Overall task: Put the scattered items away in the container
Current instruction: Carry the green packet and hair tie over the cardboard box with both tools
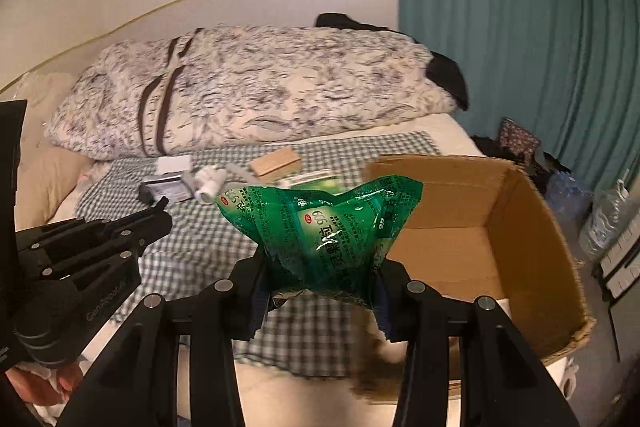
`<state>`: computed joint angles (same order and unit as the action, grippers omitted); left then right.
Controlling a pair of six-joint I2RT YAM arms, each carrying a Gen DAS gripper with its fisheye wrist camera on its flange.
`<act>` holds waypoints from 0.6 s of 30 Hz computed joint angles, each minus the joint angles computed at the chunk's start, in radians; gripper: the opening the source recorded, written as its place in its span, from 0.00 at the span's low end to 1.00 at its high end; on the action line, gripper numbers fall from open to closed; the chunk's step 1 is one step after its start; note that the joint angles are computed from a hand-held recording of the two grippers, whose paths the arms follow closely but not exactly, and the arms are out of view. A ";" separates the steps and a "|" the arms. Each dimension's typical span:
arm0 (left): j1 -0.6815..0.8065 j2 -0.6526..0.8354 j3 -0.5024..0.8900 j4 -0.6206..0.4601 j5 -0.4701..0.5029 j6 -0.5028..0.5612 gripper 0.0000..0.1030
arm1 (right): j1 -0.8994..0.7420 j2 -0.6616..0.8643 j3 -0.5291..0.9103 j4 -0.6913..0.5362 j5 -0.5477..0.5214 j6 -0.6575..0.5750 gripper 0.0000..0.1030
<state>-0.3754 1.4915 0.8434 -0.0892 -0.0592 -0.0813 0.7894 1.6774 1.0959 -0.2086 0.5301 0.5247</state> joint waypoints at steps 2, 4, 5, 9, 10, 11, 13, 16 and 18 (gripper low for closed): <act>-0.037 0.032 0.029 -0.002 -0.003 -0.013 0.06 | -0.032 -0.038 -0.042 0.001 -0.004 0.000 0.41; -0.077 0.071 0.066 -0.011 -0.006 -0.025 0.06 | -0.071 -0.081 -0.087 0.003 -0.015 -0.002 0.41; -0.098 0.090 0.084 -0.014 -0.011 -0.033 0.06 | -0.093 -0.102 -0.109 0.002 -0.021 -0.004 0.41; -0.159 0.143 0.142 -0.017 0.005 -0.039 0.06 | -0.161 -0.167 -0.174 -0.002 -0.035 -0.010 0.41; -0.175 0.160 0.160 -0.018 0.004 -0.039 0.06 | -0.176 -0.178 -0.187 -0.003 -0.040 -0.013 0.41; -0.190 0.175 0.177 -0.019 0.004 -0.037 0.06 | -0.192 -0.187 -0.200 -0.002 -0.044 -0.016 0.41; -0.218 0.202 0.207 -0.024 0.002 -0.039 0.06 | -0.225 -0.208 -0.224 0.004 -0.056 -0.022 0.41; -0.248 0.248 0.259 -0.037 0.004 -0.036 0.06 | -0.271 -0.228 -0.254 0.014 -0.079 -0.028 0.41; -0.264 0.281 0.292 -0.046 0.007 -0.029 0.06 | -0.292 -0.229 -0.266 0.018 -0.089 -0.028 0.41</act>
